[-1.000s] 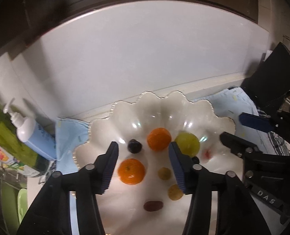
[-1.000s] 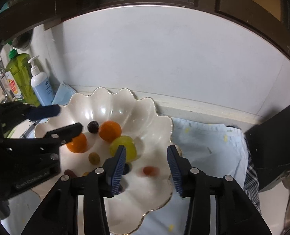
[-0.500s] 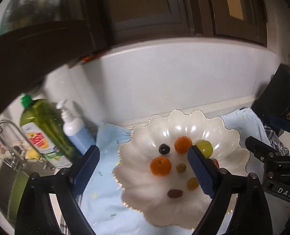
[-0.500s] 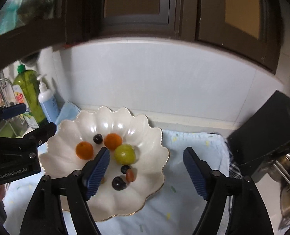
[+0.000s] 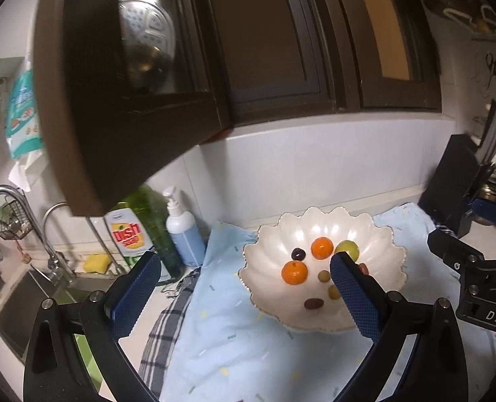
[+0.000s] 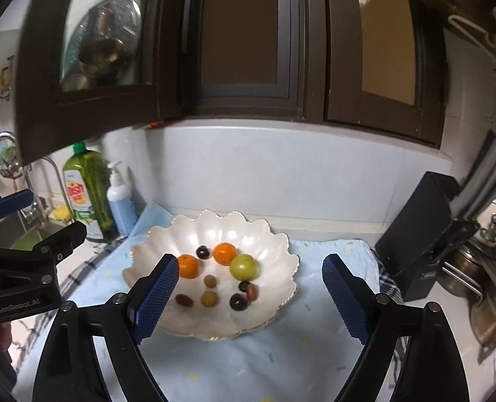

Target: Organize fruits

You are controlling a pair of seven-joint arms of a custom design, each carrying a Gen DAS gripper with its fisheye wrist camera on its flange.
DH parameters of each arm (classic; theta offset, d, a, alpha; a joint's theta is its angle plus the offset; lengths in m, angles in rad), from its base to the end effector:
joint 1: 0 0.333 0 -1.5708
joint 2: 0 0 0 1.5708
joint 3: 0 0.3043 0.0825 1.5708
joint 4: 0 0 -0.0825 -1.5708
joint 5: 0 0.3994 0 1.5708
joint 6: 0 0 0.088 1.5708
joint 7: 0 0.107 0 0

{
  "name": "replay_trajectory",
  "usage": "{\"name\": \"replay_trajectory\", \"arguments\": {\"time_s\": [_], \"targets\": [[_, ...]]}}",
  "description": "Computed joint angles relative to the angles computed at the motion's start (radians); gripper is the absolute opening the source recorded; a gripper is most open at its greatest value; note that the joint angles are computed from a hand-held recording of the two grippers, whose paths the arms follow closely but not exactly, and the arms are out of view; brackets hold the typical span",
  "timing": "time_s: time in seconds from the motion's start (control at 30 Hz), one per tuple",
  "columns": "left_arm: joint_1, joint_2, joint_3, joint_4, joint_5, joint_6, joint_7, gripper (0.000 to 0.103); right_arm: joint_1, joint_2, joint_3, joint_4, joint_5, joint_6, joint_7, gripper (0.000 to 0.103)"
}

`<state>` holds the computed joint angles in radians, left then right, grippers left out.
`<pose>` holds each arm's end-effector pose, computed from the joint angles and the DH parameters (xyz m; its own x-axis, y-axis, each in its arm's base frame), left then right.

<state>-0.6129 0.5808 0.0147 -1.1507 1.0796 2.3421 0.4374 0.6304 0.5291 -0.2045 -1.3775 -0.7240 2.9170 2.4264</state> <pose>0.6487 -0.4299 0.5306 0.0922 -0.9785 -0.1847 -0.4615 0.1224 -0.8787 0.6572 0.3857 0.5051 0.2520 -0.9667 0.0438 -0.4292 -0.1521 -0.8903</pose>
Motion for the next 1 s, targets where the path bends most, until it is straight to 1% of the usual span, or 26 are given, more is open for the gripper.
{"name": "replay_trajectory", "arguments": {"time_s": [0.03, 0.07, 0.2, 0.33, 0.37, 0.5, 0.6, 0.73, 0.87, 0.93, 1.0], "targets": [[-0.012, -0.051, 0.009, -0.070, 0.031, 0.016, -0.038, 0.103, 0.020, -0.019, -0.020, -0.025, -0.022, 0.008, 0.030, 0.088], [-0.014, -0.082, 0.006, -0.113, 0.053, 0.020, -0.062, 0.103, 0.045, -0.044, -0.043, -0.059, -0.056, 0.017, 0.073, 0.088], [-0.014, -0.210, -0.030, -0.278, 0.140, 0.006, -0.144, 0.103, 0.121, -0.146, -0.096, -0.177, -0.235, 0.014, 0.268, 0.088], [0.013, -0.320, -0.082, -0.420, 0.186, 0.011, -0.207, 0.103, 0.176, -0.252, -0.106, -0.286, -0.420, -0.031, 0.460, 0.088], [0.020, -0.351, -0.096, -0.459, 0.195, 0.013, -0.221, 0.103, 0.182, -0.276, -0.099, -0.309, -0.455, -0.047, 0.494, 0.088], [0.052, -0.453, -0.154, -0.584, 0.217, 0.011, -0.268, 0.103, 0.197, -0.375, -0.051, -0.407, -0.576, -0.114, 0.600, 0.088], [0.079, -0.533, -0.198, -0.677, 0.223, 0.022, -0.294, 0.103, 0.201, -0.452, -0.001, -0.486, -0.655, -0.185, 0.680, 0.088], [0.116, -0.619, -0.257, -0.772, 0.226, 0.023, -0.333, 0.103, 0.187, -0.539, 0.074, -0.578, -0.702, -0.252, 0.738, 0.088], [0.151, -0.692, -0.313, -0.845, 0.197, 0.026, -0.338, 0.103, 0.160, -0.606, 0.144, -0.649, -0.708, -0.295, 0.749, 0.089], [0.168, -0.722, -0.342, -0.872, 0.184, 0.021, -0.345, 0.103, 0.146, -0.638, 0.179, -0.683, -0.713, -0.316, 0.760, 0.093], [0.183, -0.752, -0.371, -0.899, 0.169, 0.018, -0.352, 0.103, 0.129, -0.669, 0.213, -0.714, -0.723, -0.334, 0.780, 0.094]]}}
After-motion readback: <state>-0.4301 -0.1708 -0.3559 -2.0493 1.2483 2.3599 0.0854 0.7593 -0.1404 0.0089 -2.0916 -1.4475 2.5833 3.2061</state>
